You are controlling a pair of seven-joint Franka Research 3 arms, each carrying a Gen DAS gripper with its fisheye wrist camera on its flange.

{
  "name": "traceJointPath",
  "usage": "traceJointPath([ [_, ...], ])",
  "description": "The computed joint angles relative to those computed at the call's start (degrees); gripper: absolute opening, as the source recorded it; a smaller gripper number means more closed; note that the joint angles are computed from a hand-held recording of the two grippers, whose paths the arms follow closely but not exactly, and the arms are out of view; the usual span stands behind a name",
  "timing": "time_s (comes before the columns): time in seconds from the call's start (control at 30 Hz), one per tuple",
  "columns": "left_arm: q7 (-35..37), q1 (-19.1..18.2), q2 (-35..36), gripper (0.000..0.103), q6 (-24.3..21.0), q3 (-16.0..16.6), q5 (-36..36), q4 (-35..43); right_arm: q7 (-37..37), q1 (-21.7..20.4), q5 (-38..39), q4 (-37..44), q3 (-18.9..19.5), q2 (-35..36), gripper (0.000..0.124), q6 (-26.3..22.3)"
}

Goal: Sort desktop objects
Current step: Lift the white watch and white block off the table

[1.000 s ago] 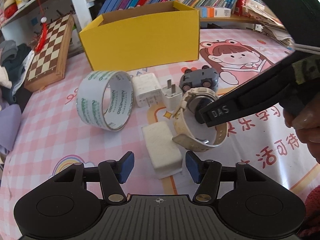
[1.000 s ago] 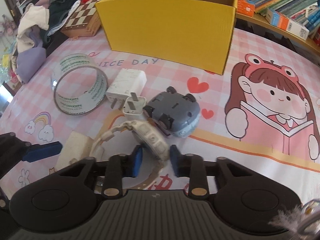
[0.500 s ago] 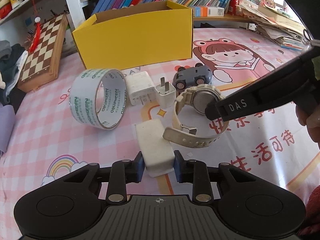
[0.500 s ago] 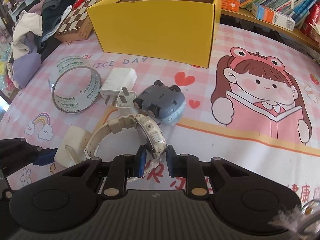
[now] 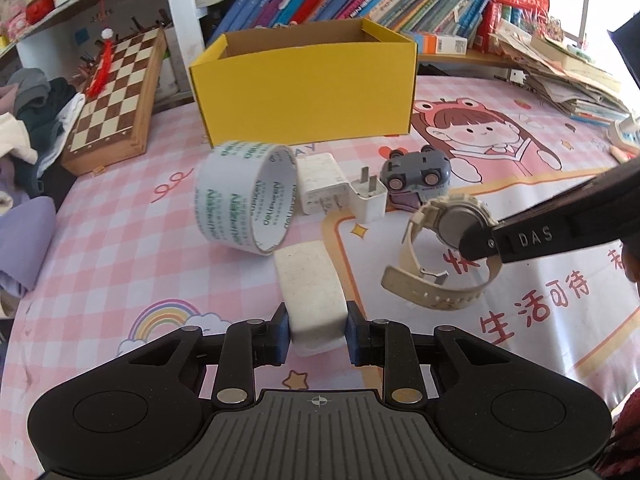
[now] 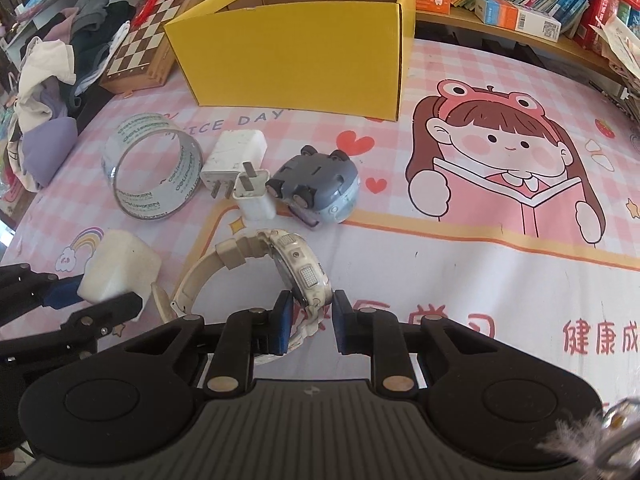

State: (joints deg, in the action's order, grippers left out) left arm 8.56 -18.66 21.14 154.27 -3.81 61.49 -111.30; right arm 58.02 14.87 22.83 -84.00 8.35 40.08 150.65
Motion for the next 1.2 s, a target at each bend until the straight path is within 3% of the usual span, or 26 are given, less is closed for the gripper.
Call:
traceJointPath([
  [0.5,-5.97,1.62,-4.5,0.025,4.0,-0.02,7.31,-5.01,-0.91,0.91,0.81,-9.68,0.5,-6.21,0.02,6.14],
  [0.77,-8.6,3.16,-6.75,0.025,6.41,-0.73,12.83,-7.14,2.89,2.53,-0.71,-12.33,-0.83,-7.83,0.02,8.06],
  [1.2,-15.43,6.19,-10.61,0.025,10.13,-2.12,21.87,-10.85,1.63,2.8,-0.1,-17.91,1.15,-11.67,0.02,12.02],
])
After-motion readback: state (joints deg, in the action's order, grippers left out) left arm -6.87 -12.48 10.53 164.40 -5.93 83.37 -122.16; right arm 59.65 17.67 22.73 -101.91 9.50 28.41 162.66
